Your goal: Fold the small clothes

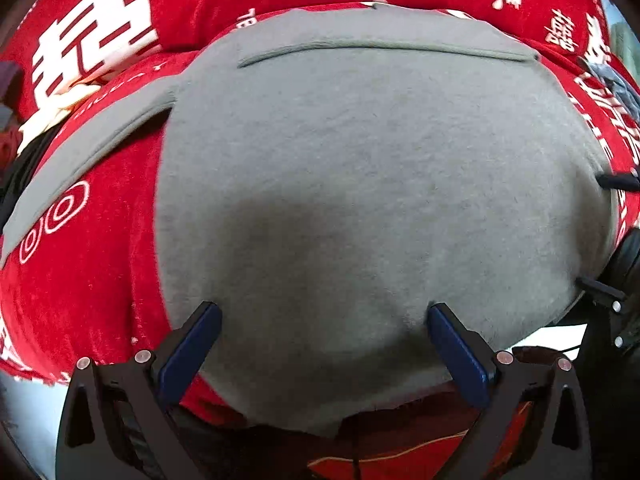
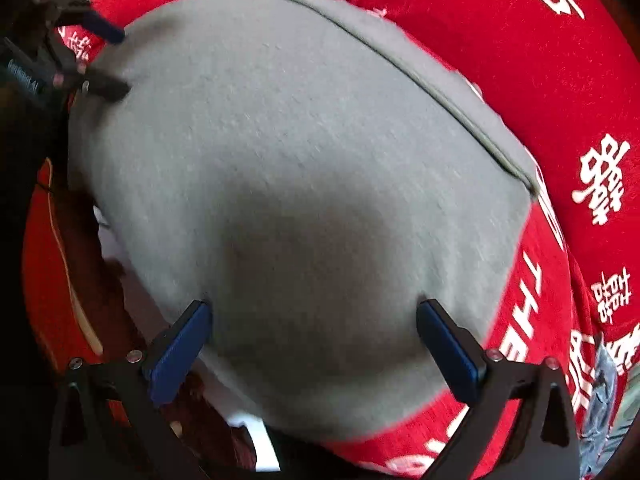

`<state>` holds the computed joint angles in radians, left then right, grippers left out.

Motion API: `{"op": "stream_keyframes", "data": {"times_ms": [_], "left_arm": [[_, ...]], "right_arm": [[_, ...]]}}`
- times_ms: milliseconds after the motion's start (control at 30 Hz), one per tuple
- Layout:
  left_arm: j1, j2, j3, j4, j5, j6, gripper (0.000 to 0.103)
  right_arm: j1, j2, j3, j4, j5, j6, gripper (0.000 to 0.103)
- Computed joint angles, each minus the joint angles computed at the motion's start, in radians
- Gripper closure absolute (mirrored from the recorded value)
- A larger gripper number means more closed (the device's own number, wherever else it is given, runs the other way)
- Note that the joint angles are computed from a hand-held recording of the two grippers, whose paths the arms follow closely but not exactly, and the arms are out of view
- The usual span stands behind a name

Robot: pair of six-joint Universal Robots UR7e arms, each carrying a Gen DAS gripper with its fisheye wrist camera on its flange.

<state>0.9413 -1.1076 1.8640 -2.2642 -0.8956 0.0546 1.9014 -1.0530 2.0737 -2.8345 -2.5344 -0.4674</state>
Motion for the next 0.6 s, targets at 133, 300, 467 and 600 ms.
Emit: {"op": "stream_keyframes", "data": {"times_ms": [133, 300, 467, 600], "left_arm": [[-0.009, 0.057, -0.091, -0.089, -0.008, -0.006, 0.000], [0.018, 0.250, -0.379, -0.066, -0.032, -0.111, 0.000], [0.031, 0.427, -0.625, 0.045, -0.008, -0.204, 0.000], [0.057, 0.497, -0.711, 0.132, 0.019, -0.250, 0.000]], "right_arm": [[0.000, -0.019, -0.085, -0.067, 0.082, 0.013, 0.001], [-0.059, 0.095, -0.355, -0.077, 0.112, 0.152, 0.001], [-0.149, 0.206, -0.643, 0.122, 0.109, 0.362, 0.001], [-0.219, 0.235, -0.773, 0.227, 0.232, 0.479, 0.001]]}}
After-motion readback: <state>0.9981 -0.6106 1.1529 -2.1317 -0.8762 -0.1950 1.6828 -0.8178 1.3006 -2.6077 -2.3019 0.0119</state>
